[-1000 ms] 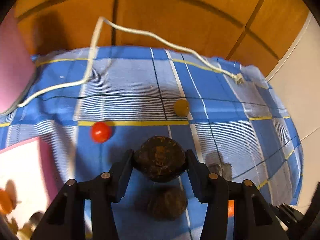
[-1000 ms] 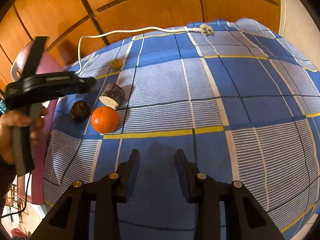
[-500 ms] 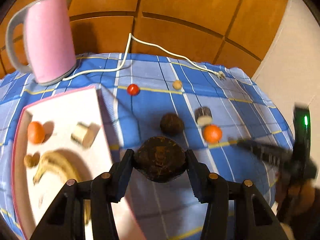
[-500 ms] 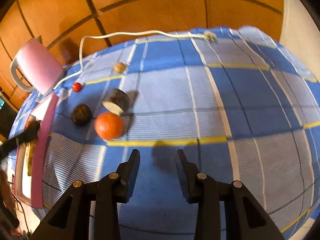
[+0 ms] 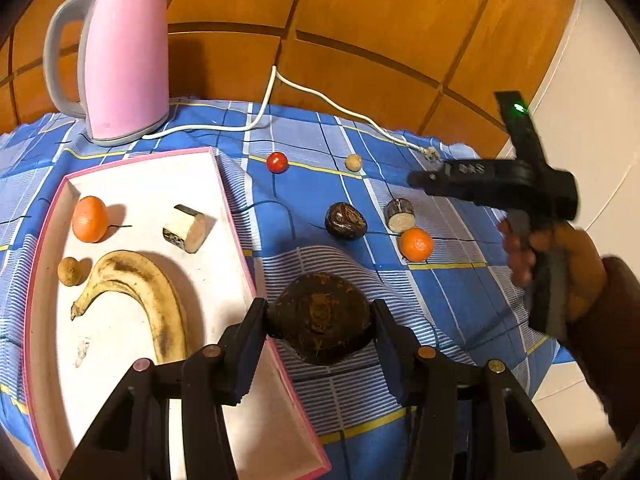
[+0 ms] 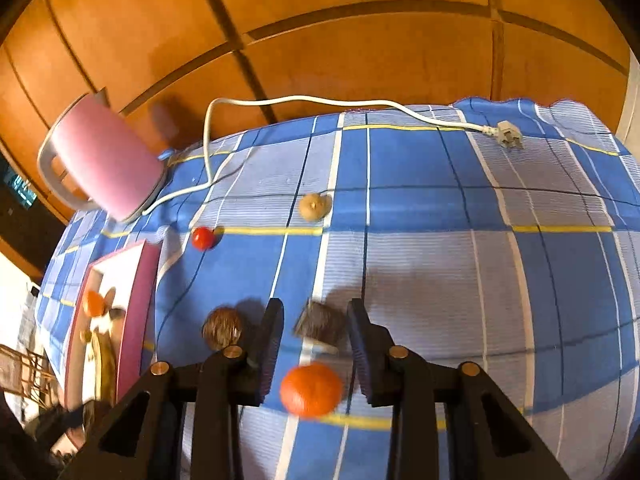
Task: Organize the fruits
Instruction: 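Carry the brown fruit with the left tool while the right tool grasps the tan fruit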
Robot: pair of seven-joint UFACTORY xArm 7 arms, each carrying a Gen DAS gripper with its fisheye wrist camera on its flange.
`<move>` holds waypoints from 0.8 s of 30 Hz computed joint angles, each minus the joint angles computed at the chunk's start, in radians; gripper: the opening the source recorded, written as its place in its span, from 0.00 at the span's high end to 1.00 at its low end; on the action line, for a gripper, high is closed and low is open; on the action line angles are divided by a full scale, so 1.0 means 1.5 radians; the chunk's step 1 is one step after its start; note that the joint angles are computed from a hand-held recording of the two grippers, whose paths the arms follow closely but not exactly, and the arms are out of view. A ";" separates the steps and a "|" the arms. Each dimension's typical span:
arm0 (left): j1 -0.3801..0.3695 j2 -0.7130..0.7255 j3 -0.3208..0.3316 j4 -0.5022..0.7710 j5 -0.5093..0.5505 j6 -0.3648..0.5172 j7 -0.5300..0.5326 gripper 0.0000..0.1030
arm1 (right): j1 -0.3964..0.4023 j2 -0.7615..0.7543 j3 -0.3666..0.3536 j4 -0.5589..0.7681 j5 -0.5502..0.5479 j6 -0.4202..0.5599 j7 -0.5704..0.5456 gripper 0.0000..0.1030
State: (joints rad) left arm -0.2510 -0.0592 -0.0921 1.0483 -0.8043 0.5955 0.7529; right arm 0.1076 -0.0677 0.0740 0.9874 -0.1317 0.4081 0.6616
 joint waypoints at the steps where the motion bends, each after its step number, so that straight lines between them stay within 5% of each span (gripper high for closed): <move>1: 0.001 -0.001 0.001 -0.001 -0.003 -0.002 0.002 0.50 | -0.001 0.014 -0.001 0.018 -0.004 0.011 0.000 0.68; 8: 0.007 -0.009 0.006 -0.016 -0.012 0.002 0.014 0.50 | 0.011 0.125 0.001 0.168 0.018 0.064 -0.075 0.68; 15: 0.012 -0.003 0.012 -0.014 -0.019 0.013 0.018 0.50 | 0.046 0.231 -0.046 0.302 -0.064 0.139 0.006 0.68; 22: 0.019 0.007 0.008 -0.007 -0.013 0.019 0.005 0.49 | 0.052 0.337 -0.061 0.441 -0.065 0.252 -0.023 0.68; 24: 0.020 0.006 0.007 -0.009 -0.009 0.017 0.002 0.50 | 0.050 0.351 -0.063 0.455 -0.066 0.258 -0.030 0.76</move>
